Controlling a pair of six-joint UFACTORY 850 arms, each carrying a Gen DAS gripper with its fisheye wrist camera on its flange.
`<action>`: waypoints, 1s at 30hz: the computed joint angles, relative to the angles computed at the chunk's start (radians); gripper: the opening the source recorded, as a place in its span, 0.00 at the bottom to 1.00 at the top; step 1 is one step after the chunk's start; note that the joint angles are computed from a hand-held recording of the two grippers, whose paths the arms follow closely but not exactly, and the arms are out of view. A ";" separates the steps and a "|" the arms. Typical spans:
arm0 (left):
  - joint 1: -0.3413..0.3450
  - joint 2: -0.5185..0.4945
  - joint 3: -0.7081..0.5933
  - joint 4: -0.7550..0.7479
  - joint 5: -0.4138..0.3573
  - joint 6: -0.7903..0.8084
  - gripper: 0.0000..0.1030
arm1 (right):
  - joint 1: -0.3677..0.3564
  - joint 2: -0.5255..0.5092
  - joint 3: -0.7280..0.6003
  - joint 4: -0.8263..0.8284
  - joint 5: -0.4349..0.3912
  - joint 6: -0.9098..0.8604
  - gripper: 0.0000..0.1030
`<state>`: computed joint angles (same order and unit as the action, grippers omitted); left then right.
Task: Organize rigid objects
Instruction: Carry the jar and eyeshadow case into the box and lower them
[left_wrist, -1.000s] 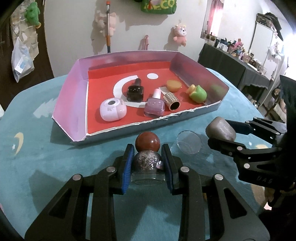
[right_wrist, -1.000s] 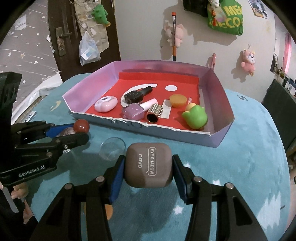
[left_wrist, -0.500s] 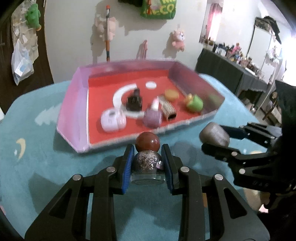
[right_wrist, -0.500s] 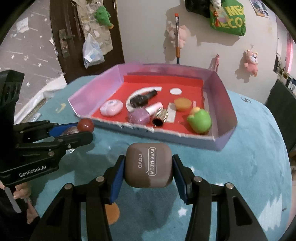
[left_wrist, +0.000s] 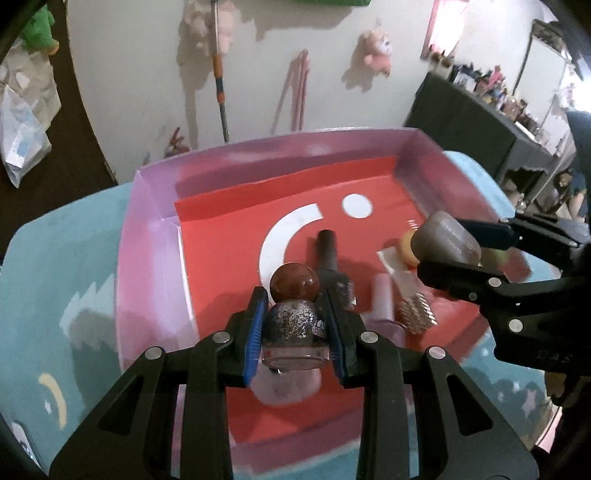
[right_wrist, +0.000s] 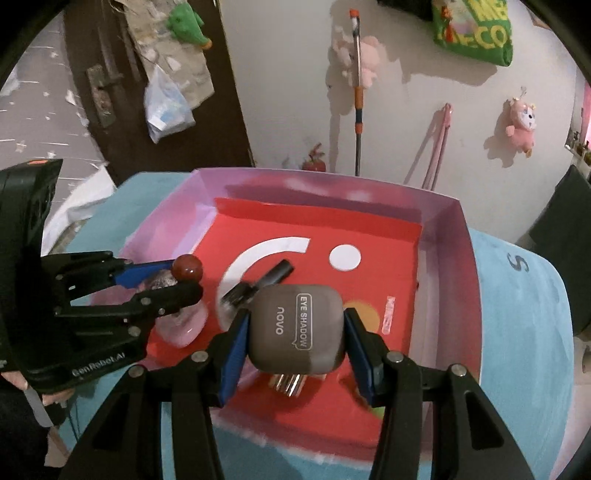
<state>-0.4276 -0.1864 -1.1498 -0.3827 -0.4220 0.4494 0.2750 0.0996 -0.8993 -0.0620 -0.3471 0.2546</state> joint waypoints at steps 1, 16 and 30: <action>0.001 -0.020 -0.018 0.013 -0.015 -0.012 0.28 | -0.005 -0.030 -0.026 0.006 -0.016 -0.016 0.51; -0.017 -0.152 -0.143 0.240 -0.093 -0.227 0.28 | -0.006 -0.265 -0.216 -0.116 -0.162 0.061 0.51; -0.015 -0.178 -0.164 0.249 -0.094 -0.246 0.28 | -0.022 -0.311 -0.254 -0.111 -0.179 0.051 0.51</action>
